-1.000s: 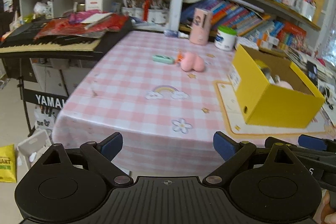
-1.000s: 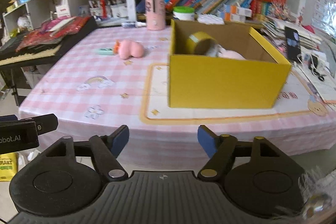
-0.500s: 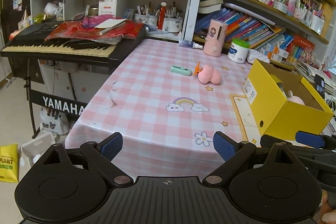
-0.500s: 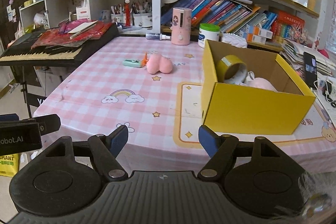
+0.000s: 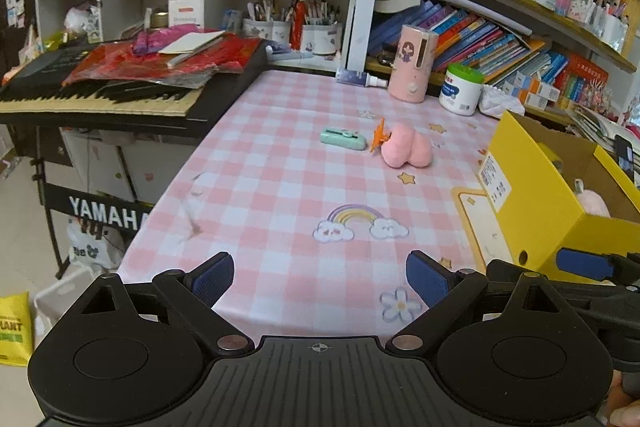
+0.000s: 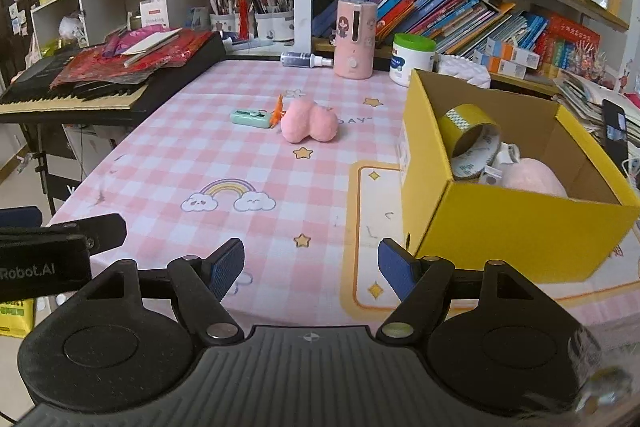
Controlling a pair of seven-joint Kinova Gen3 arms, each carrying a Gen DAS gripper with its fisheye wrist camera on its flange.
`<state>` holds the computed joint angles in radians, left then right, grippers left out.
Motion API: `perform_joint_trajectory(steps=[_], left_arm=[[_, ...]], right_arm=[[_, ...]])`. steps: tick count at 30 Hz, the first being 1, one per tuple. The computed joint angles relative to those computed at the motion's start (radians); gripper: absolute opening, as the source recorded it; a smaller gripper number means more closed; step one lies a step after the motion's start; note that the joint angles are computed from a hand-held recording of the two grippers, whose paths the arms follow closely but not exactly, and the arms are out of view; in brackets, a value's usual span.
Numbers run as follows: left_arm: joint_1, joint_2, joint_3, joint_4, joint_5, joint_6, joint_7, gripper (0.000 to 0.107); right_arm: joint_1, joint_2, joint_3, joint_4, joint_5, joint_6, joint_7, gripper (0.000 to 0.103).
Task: Organize objects
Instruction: 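Reach the right gripper to the pink plush pig while the left approaches the green clip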
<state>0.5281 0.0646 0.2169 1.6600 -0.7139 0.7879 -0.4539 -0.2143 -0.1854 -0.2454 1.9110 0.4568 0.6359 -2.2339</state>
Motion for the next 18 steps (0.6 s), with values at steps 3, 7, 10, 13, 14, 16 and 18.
perform_joint_trajectory(steps=[3,7,10,13,14,16,18], left_arm=[[-0.013,0.035,-0.014,-0.036,0.017,-0.015,-0.031,0.095],[-0.019,0.088,-0.046,-0.103,0.060,-0.012,-0.084,0.094],[-0.016,0.132,-0.075,-0.166,0.080,-0.006,-0.116,0.094],[-0.005,0.172,-0.107,-0.224,0.086,0.000,-0.135,0.094],[0.000,0.185,-0.117,-0.242,0.088,0.002,-0.138,0.094],[0.003,0.219,-0.136,-0.289,0.099,0.012,-0.154,0.094],[0.007,0.247,-0.154,-0.328,0.110,0.018,-0.169,0.094]], right_arm=[[0.001,0.048,0.016,-0.034,0.002,-0.010,0.009,0.072],[-0.019,0.110,0.059,-0.088,-0.022,-0.019,0.068,0.072],[-0.029,0.159,0.094,-0.139,-0.053,-0.026,0.120,0.072],[-0.030,0.207,0.128,-0.193,-0.098,-0.041,0.181,0.072],[-0.029,0.222,0.138,-0.210,-0.116,-0.044,0.204,0.072],[-0.023,0.261,0.155,-0.257,-0.160,-0.042,0.256,0.072],[-0.018,0.302,0.170,-0.305,-0.198,-0.036,0.298,0.072]])
